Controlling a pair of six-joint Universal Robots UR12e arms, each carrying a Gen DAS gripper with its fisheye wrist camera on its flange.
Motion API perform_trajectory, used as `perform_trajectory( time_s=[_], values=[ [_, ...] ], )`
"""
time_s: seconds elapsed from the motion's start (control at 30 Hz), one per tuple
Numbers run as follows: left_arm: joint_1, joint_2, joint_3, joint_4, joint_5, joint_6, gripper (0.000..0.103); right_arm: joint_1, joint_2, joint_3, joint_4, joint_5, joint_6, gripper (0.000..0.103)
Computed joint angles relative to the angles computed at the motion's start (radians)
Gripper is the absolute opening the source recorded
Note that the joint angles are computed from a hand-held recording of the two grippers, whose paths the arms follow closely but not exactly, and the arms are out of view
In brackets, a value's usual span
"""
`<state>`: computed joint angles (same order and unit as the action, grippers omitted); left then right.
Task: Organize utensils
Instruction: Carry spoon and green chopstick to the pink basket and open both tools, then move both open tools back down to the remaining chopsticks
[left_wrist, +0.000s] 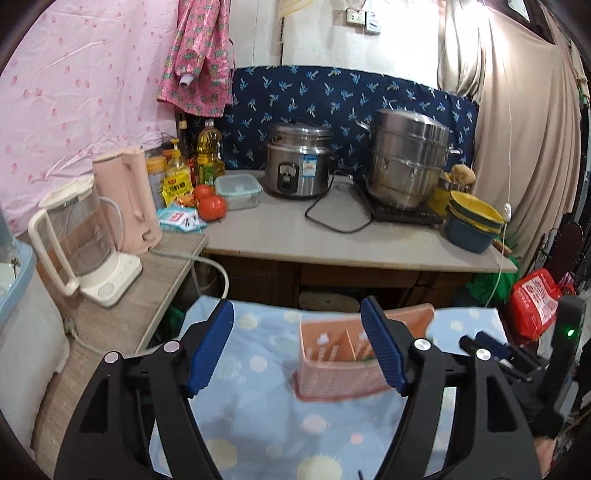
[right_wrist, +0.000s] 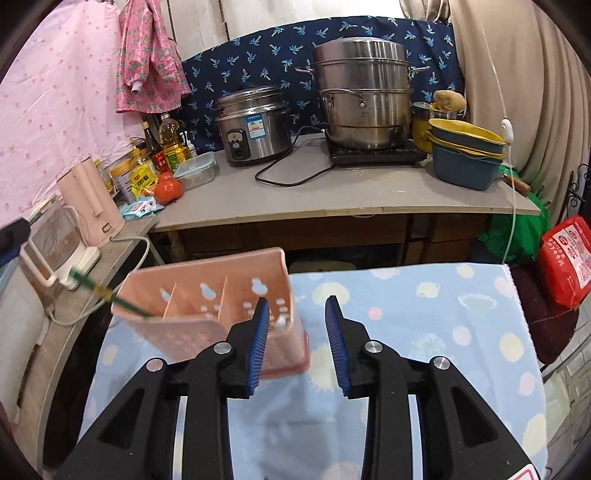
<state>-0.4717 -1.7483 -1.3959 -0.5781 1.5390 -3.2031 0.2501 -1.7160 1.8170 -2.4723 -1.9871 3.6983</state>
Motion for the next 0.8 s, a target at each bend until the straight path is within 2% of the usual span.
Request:
perform_trajectory(
  time_s=[0.1,0.27,0.5,0.8],
  values=[
    [0.003,0.047,-0.069,-0.009,-0.009,-0.003,0.068,0.033,-0.041,0.033,0.029,-0.039,0.027,0.034],
    [0.007,0.125,-0.186,-0.045,-0.041,-0.016,0.068,0.09,-0.113,0.09,0.115,-0.057,0.113,0.035],
    [0.007,0.234,-0.342,-0.121,-0.084,-0.019,0.068,0.205,-0.198,0.163,0.262,-0.081,0.275,0.035],
    [-0.003,0.328,-0.486,-0.204,-0.088,-0.027,0.068,0.353,-0.228,0.211,0.399,-0.096,0.431,0.035]
  ],
)
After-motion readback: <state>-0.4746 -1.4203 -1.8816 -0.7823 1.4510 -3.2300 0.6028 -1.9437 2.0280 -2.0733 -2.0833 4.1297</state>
